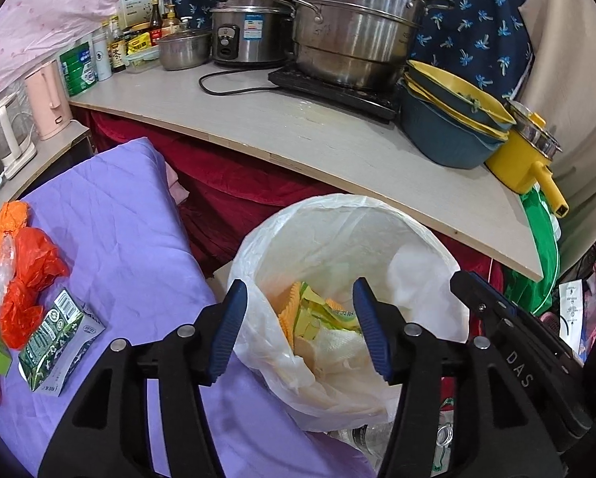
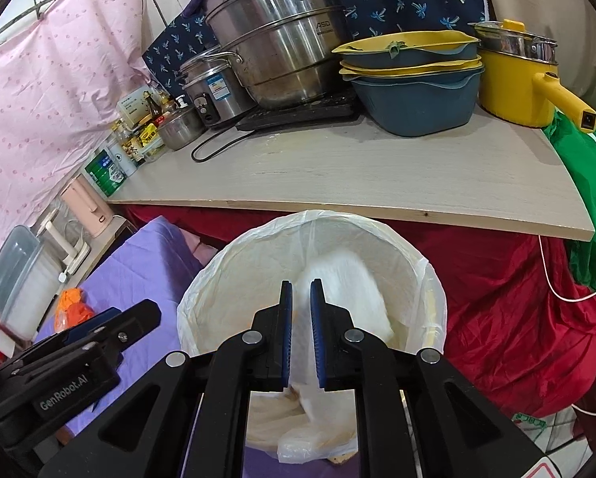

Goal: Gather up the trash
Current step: 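Open both tools to drop the foam sleeve and tissue into the bin, then move both open tools back toward the green carton and orange snack bag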

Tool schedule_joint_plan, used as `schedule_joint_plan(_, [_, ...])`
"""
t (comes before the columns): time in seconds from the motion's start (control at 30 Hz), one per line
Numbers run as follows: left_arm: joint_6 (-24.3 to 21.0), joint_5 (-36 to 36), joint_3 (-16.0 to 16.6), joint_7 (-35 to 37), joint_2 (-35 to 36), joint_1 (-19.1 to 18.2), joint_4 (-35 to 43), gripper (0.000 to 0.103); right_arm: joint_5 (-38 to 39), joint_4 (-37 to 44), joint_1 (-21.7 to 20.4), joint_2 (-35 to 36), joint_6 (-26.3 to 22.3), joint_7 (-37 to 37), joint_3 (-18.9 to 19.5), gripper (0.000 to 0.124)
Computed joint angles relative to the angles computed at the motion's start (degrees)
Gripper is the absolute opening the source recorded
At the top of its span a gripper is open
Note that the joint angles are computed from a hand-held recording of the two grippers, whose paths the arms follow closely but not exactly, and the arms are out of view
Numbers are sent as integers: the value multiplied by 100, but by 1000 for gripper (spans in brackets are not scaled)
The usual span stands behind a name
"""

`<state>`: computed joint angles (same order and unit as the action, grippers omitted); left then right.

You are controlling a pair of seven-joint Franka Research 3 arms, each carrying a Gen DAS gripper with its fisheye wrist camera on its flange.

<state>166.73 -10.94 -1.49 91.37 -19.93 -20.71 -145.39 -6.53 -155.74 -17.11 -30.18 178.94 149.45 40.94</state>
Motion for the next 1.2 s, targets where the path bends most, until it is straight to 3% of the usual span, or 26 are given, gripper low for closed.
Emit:
schedule_joint_plan(0.07, [-10,-29,42,-5,-32,27,-5,54,-18,52,-27,41,8,4,31,14])
schedule_joint_plan(0.17, [2,-13,59,-57,-89,113,-42,56,-53,108,-129,16,-9,71,166,29])
schedule_joint_plan(0.5, [27,430,18,-387,-492,471,-371,59,-177,214,-41,-165,-159,291,391,45])
schedule_joint_plan(0.87, [-103,923,196,-646,-1211,782,-875,60,-357,419,283,-176,-330,587,513,50])
schedule_joint_plan(1.2, [-236,1229,567,-570,-2000,1247,-1417,67,-860,1016,318,153,-647,1001,1020,51])
